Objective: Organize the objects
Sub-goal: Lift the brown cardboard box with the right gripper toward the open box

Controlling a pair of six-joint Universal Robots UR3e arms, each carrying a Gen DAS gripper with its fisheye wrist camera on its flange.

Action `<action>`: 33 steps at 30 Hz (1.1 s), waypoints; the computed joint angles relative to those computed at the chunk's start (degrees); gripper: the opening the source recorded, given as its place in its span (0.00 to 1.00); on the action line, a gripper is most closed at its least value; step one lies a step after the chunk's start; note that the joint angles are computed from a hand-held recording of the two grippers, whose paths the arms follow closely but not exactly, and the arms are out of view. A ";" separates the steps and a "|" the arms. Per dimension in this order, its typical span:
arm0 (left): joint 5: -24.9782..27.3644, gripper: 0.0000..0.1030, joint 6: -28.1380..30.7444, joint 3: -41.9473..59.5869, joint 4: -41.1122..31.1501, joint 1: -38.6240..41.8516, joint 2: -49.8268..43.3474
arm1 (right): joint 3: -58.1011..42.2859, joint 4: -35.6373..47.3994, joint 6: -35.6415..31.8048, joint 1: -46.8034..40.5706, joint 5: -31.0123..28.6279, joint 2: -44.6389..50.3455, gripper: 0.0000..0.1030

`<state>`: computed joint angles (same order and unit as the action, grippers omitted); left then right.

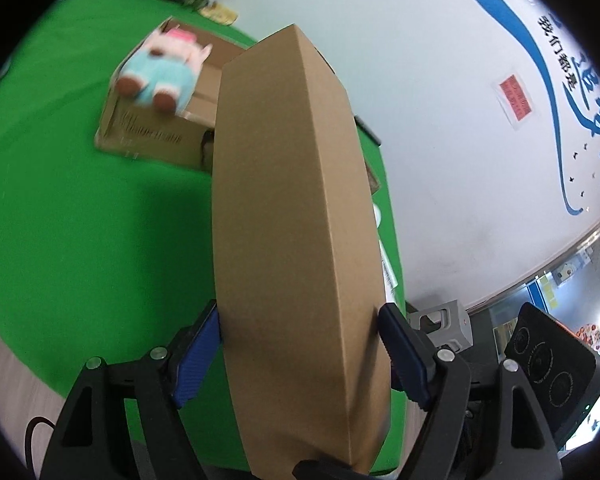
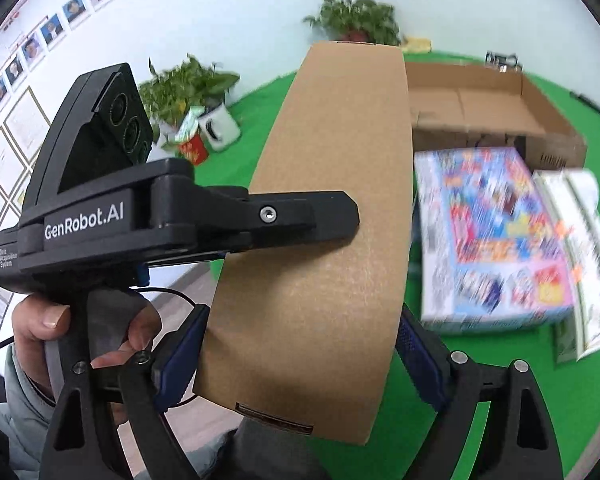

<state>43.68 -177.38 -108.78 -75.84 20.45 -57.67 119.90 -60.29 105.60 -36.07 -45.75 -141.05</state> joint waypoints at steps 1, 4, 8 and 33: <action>0.18 0.75 -0.68 1.54 1.45 -0.79 -1.65 | -0.93 -0.35 0.26 -0.04 0.63 0.50 0.84; 0.70 0.75 -1.92 7.27 4.63 -2.90 -7.08 | -3.14 -6.79 5.01 2.19 2.48 3.74 0.84; 3.47 0.75 -5.46 15.14 10.45 -7.24 -15.30 | -5.67 -19.28 13.09 6.58 3.49 10.26 0.83; 6.14 0.75 -9.81 86.14 -8.45 -9.36 -65.38 | -64.11 -48.68 48.62 34.84 -7.24 72.90 0.82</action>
